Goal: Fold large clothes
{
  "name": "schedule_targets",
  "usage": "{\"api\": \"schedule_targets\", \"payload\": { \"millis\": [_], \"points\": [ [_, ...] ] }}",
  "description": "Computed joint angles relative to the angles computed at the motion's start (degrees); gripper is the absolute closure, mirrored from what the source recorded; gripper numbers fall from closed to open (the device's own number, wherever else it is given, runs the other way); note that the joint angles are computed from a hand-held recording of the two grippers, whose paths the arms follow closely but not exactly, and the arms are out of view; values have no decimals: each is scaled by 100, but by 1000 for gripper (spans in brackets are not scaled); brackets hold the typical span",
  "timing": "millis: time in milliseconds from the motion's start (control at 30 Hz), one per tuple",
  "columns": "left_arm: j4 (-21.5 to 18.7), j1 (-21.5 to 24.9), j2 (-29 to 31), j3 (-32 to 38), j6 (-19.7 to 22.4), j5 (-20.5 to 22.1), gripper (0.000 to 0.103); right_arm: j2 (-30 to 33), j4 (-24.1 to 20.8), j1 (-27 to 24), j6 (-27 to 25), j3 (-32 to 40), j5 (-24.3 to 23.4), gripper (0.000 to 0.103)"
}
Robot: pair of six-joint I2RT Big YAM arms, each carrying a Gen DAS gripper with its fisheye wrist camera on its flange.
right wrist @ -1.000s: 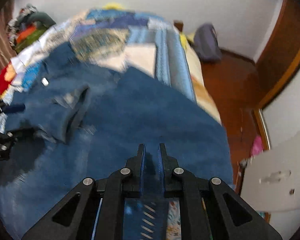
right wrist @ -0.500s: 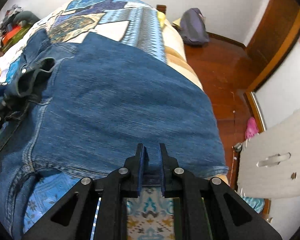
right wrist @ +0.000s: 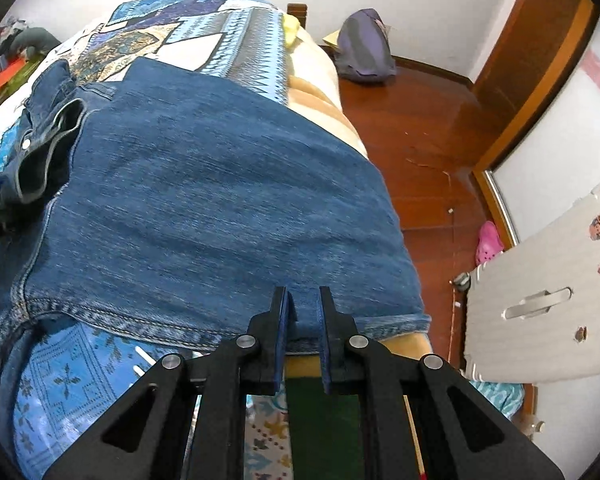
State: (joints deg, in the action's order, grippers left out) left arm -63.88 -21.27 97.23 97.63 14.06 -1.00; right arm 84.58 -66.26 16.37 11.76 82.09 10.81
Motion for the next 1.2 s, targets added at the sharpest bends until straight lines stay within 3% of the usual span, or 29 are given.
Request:
{"api": "schedule_targets", "payload": {
  "millis": [167,300,400,433,467,500,533,567,667,733,800,867,1033,1200],
  "points": [
    [-83,295,-296,46,-237,489,35,-52,-41,-58,35,-60,15,94],
    [30,735,-503,106,-597,728,31,-106,-187,-156,146,-67,113,94],
    [85,1016,-532,136,-706,660,30,-97,-283,-347,322,-128,39,92],
    [106,1086,-508,141,-709,609,30,-95,-277,-391,386,-149,-19,80],
    [125,1170,-479,134,-718,558,30,-82,-288,-420,495,-166,96,58],
    [120,1225,-446,139,-740,533,30,-60,-329,-409,580,-170,394,45],
    [102,1303,-394,142,-766,535,30,-42,-356,-404,614,-169,643,24],
    [70,1378,-325,142,-788,550,30,-66,-331,-464,637,-194,618,20],
    [-77,1520,-109,130,-834,528,30,-108,-427,-876,1101,-125,-375,20],
    [-222,1589,48,116,-867,622,30,-269,-234,-1200,1536,-239,-1280,20],
    [-377,1622,213,141,-926,748,30,-346,-88,-1378,1853,-357,-1849,20],
    [-227,1640,194,27,-1033,819,27,-336,-60,-1492,2066,-422,-2285,20],
    [-48,1570,125,-93,-1021,699,22,-103,191,-1458,2383,-461,-2430,20],
    [-53,1558,94,-111,-983,698,22,48,648,-1381,2748,-433,-2464,37]
  ]
}}
